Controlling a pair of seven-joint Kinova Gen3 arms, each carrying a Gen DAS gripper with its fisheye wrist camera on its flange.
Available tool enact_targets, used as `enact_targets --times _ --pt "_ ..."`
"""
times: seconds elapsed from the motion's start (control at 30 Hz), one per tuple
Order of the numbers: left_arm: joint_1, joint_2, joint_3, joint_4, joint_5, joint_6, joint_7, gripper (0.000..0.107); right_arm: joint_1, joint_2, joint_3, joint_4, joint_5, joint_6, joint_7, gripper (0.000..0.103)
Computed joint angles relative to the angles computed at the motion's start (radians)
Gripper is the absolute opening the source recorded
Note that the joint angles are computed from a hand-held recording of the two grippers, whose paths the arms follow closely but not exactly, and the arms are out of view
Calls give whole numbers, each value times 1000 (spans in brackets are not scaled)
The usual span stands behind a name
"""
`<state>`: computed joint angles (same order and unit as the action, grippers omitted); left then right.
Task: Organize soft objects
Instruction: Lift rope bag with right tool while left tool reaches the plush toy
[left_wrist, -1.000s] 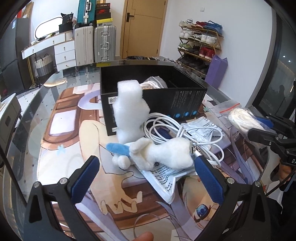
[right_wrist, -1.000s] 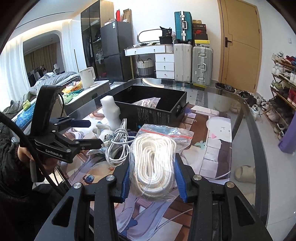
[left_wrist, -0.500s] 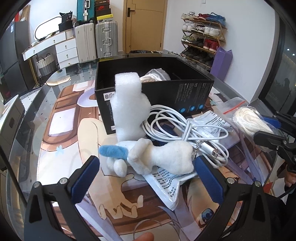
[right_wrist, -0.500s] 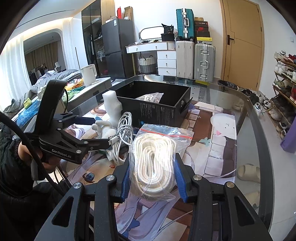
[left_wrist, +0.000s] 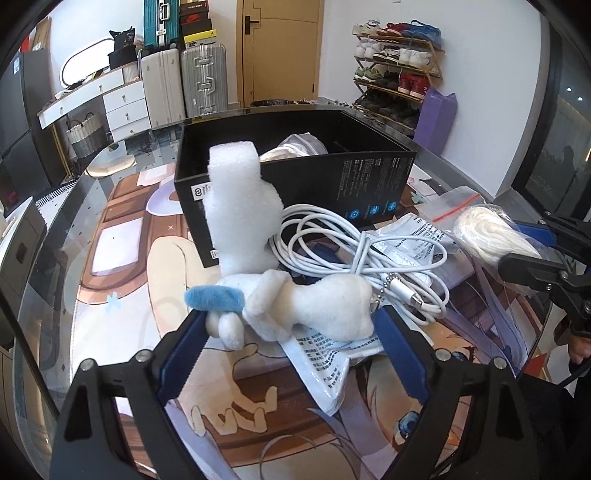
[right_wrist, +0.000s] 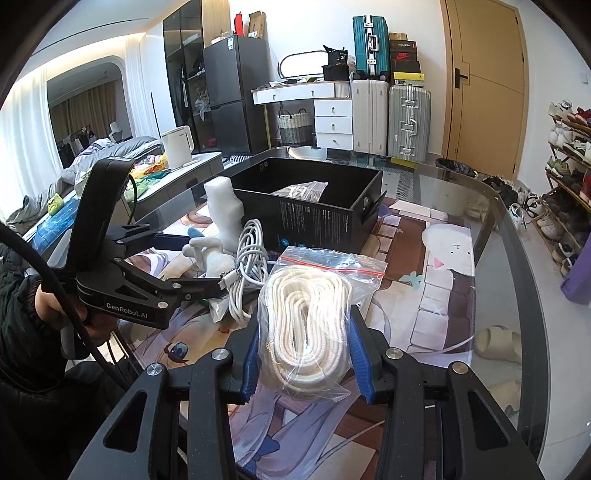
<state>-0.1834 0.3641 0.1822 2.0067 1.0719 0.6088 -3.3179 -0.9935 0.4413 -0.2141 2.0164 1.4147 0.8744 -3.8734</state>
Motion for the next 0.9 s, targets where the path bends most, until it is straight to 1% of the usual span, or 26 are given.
enact_targets --times 0.07,0.23,0.67,0.83,0.9 --pt "-10 -1 3 4 16 5 -21 85 -1 2 0 -1 -1 2 0 42" --pt "-16 -5 -5 12 34 22 -48 82 -1 1 0 -1 0 2 0 42" --pt "-30 -24 -43 19 44 80 -67 81 -6 4 1 2 5 16 -11 42" --pt "-41 -26 -61 11 29 121 -52 81 -1 0 -3 5 7 14 -8 42" --pt "-39 -22 -64 7 24 124 -42 81 -1 -1 -4 5 7 14 -6 42"
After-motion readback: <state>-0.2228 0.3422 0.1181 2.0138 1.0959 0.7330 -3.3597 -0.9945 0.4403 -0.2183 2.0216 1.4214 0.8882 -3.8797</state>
